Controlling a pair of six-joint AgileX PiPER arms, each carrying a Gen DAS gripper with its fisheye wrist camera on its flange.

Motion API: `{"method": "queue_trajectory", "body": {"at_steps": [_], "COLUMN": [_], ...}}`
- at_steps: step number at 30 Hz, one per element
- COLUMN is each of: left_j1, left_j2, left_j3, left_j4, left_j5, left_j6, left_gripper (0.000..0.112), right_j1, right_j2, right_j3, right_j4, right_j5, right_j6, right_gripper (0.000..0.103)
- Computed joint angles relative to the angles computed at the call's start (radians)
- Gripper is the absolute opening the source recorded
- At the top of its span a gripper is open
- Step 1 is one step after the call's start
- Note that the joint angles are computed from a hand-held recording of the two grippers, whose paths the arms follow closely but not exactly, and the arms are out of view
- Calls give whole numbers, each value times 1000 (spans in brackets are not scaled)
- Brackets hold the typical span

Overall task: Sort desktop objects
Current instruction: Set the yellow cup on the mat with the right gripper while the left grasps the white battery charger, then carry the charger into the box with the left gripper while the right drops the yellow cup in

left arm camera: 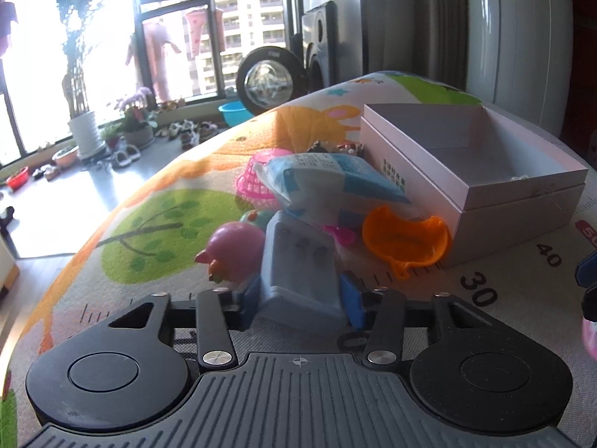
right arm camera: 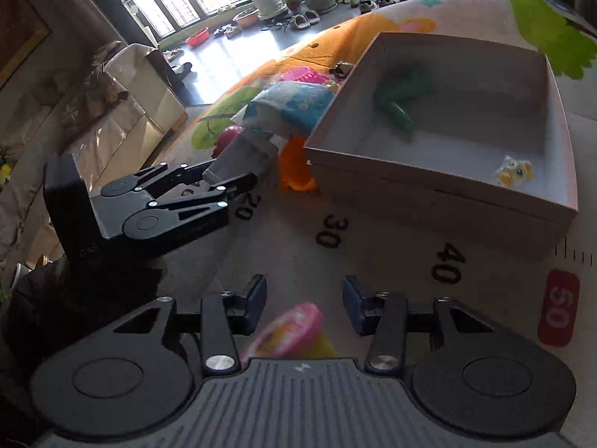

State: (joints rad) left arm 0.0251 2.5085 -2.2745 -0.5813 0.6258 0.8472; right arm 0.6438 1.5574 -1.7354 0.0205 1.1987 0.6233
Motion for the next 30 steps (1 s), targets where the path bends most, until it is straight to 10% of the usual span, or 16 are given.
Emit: {"method": "queue_trajectory", "body": {"at_steps": [8, 17, 22, 30], "left_j1": [75, 65, 115, 63], "left_j2": [-143, -223, -226, -266], "left_j3": [217, 388, 342, 469], "left_j4": [-198, -62, -154, -54], "left_j5": [156, -149, 74, -136], "left_j6": [250, 215, 243, 262], "left_gripper": [32, 66, 91, 94], "right_j1": [132, 259, 320, 375], "right_j2": [-148, -188, -184, -161], "right_j3": [214, 300, 362, 464], "right_j4": [-380, -586, -666, -760], "right_j5": [-108, -59, -38, -64], "right_j6": [251, 327, 404, 574], "right_gripper": [66, 86, 88, 102]}}
